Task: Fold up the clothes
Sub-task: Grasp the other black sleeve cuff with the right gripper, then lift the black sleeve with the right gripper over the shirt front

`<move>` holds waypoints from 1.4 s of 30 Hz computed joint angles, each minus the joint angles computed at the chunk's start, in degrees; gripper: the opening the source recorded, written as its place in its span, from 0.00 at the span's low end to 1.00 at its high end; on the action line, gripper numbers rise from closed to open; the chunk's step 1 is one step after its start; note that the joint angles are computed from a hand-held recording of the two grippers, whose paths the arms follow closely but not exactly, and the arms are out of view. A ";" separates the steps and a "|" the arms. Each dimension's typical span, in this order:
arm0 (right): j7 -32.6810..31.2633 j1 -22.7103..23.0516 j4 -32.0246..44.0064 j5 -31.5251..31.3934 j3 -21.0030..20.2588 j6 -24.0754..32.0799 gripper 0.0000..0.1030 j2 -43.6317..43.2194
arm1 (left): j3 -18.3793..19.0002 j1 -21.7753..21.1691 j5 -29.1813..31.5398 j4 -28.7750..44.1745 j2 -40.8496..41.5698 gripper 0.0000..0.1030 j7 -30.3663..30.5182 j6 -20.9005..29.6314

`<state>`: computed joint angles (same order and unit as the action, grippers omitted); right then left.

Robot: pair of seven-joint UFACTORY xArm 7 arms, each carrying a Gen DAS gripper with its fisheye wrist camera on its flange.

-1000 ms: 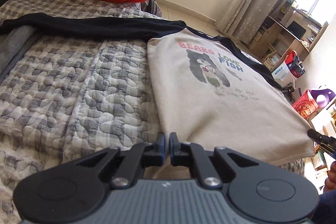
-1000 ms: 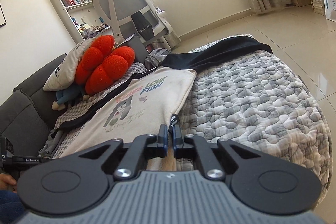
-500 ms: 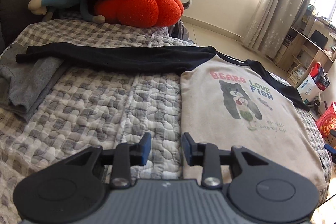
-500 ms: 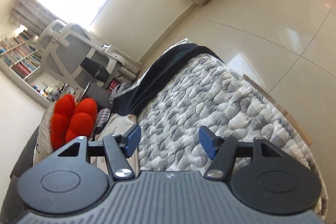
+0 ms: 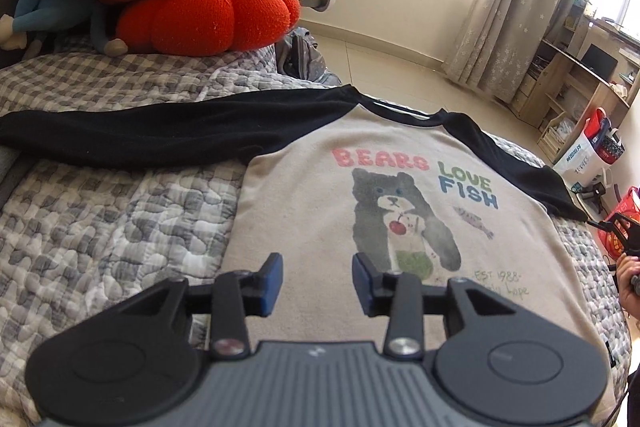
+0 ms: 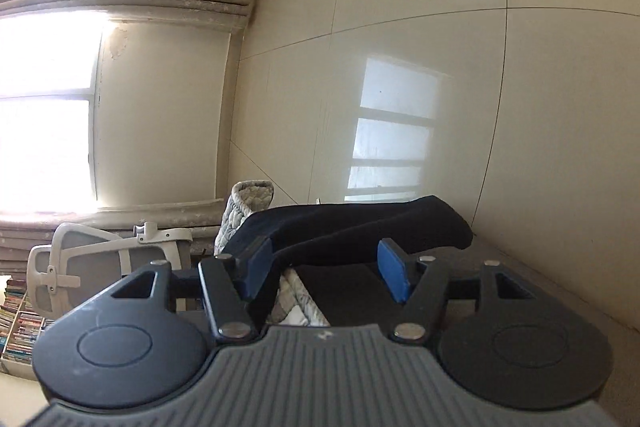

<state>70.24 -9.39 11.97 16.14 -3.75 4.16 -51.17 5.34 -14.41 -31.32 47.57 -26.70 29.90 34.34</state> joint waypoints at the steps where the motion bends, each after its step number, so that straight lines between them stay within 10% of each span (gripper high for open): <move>1: 0.19 0.03 1.02 -0.03 0.10 0.01 0.62 1.92 | -0.28 0.20 0.32 0.05 0.17 0.38 -0.30 -0.21; 5: -2.39 3.65 3.19 -0.28 -2.43 -2.27 0.54 6.05 | -0.60 1.07 1.64 -0.08 0.46 0.38 -1.20 -0.78; 9: -4.16 2.16 2.73 -1.40 -0.20 -5.39 0.22 5.78 | -0.20 1.52 2.33 -0.35 0.88 0.38 -1.32 -0.97; 17: -0.55 -19.75 3.90 -12.26 21.55 -3.90 0.15 -5.36 | 1.61 1.19 -0.89 -0.28 0.65 0.38 0.69 0.10; 22: -8.35 -23.43 11.78 -22.59 30.21 -7.61 0.15 -7.20 | 4.17 1.42 -5.46 0.37 0.67 0.38 2.30 1.29; 29: -34.04 1.07 23.47 -36.00 39.01 -1.21 0.15 5.68 | 5.95 4.05 -9.35 0.82 -0.12 0.40 2.64 2.04; 32: -38.15 3.23 24.38 -39.30 44.40 4.44 0.22 8.19 | 6.67 5.03 -9.48 0.27 -1.15 0.40 3.58 3.25; 42: -33.75 11.16 25.74 -34.69 34.44 7.48 0.40 12.62 | 7.56 5.83 -12.48 0.60 -0.32 0.41 6.08 5.68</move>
<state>36.48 1.77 37.71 -18.55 30.69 11.65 -38.56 12.90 -8.58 -43.80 48.17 -27.02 35.98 40.02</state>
